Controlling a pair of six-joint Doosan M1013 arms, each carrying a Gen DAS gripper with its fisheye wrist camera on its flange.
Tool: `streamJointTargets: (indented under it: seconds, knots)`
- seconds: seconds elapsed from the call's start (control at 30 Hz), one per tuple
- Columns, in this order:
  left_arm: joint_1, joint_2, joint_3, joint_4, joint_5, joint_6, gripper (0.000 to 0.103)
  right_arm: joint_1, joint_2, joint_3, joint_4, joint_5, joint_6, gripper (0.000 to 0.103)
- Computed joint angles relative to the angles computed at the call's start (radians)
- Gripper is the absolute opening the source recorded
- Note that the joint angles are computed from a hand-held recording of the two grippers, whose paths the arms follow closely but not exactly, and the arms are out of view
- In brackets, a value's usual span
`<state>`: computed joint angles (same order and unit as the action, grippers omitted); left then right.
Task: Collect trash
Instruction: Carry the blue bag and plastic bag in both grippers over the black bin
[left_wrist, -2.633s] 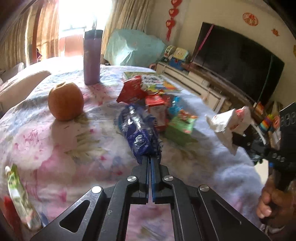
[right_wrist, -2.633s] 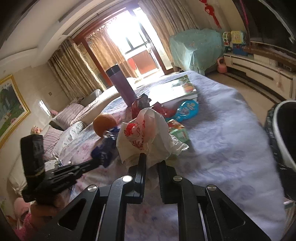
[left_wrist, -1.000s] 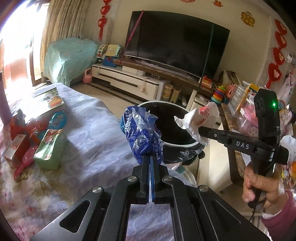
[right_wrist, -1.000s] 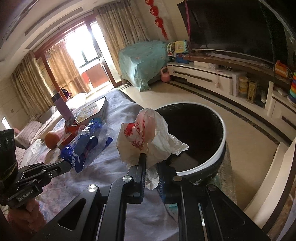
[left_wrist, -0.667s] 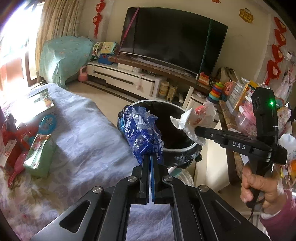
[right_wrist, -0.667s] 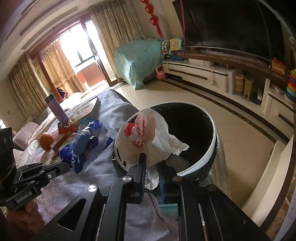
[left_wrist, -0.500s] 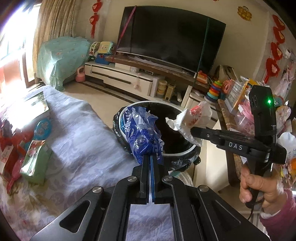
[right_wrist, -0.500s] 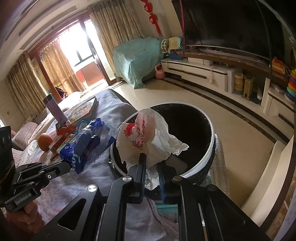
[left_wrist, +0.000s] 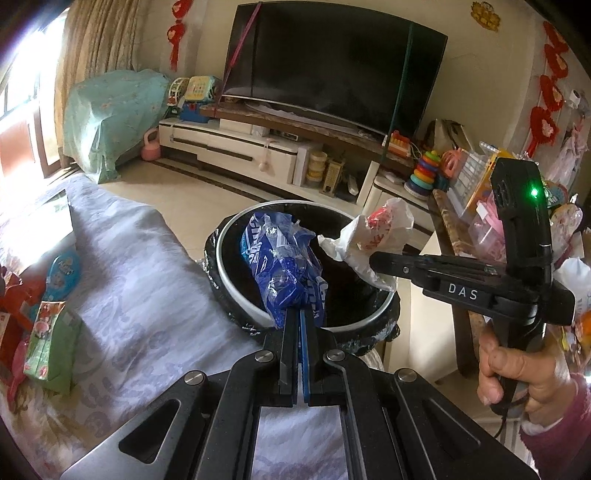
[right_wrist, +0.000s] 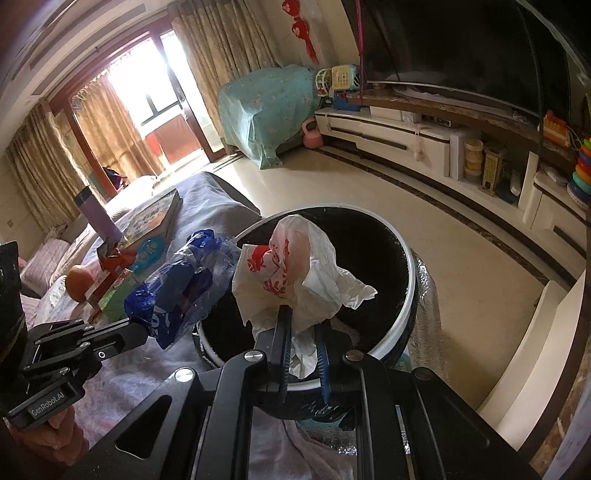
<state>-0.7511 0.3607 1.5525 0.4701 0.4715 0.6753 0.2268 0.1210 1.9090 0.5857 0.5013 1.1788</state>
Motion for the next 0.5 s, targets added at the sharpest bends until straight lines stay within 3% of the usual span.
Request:
streamJointTargets:
  seconds: [0.5]
  knots:
    - [0.010, 0.029, -0.045, -0.076, 0.024, 0.062, 0.000, 0.000, 0.037, -0.044, -0.107, 0.050, 0.076, 0.013]
